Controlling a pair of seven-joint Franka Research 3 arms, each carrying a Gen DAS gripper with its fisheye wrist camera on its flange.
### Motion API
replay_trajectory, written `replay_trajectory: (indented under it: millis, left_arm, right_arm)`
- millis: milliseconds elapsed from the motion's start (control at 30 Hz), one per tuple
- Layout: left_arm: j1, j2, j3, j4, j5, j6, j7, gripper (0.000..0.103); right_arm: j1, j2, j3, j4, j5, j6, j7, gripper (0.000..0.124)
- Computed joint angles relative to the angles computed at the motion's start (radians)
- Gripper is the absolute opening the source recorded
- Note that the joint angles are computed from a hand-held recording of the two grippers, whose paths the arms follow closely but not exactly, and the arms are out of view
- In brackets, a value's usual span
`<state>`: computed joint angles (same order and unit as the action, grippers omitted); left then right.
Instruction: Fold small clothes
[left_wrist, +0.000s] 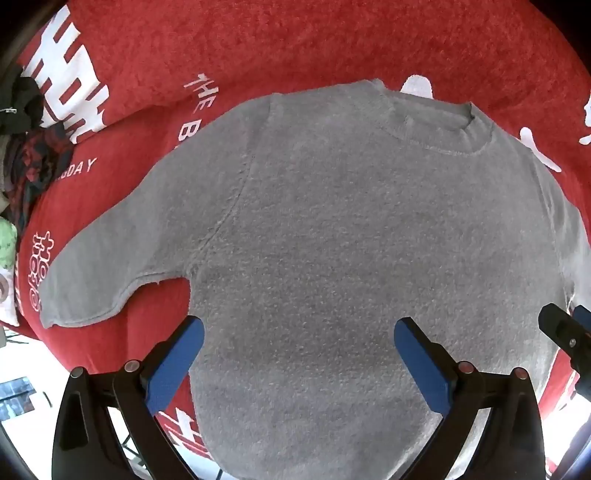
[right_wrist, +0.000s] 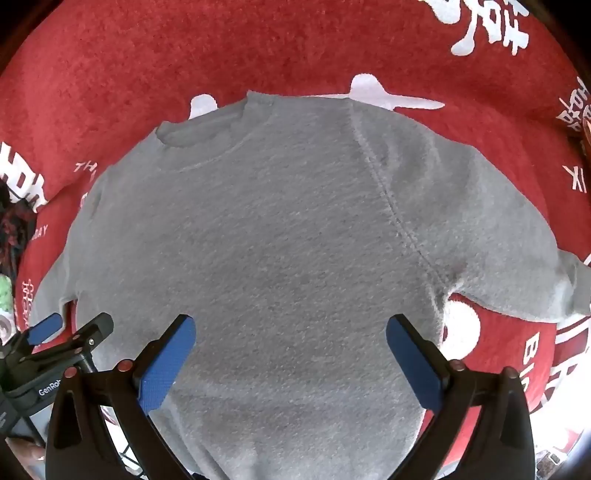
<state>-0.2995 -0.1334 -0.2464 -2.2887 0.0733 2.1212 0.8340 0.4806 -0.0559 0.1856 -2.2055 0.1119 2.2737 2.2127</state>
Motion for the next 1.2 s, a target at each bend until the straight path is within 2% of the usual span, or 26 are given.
replay_trajectory:
  millis: [1200]
  left_arm:
    - [0.013,-0.020,0.011,-0.031,-0.004,0.010,0.023,0.103]
  right_arm:
    - [0.010,0.026,0.000,0.023,-0.005,-0.007,0.008,0.103]
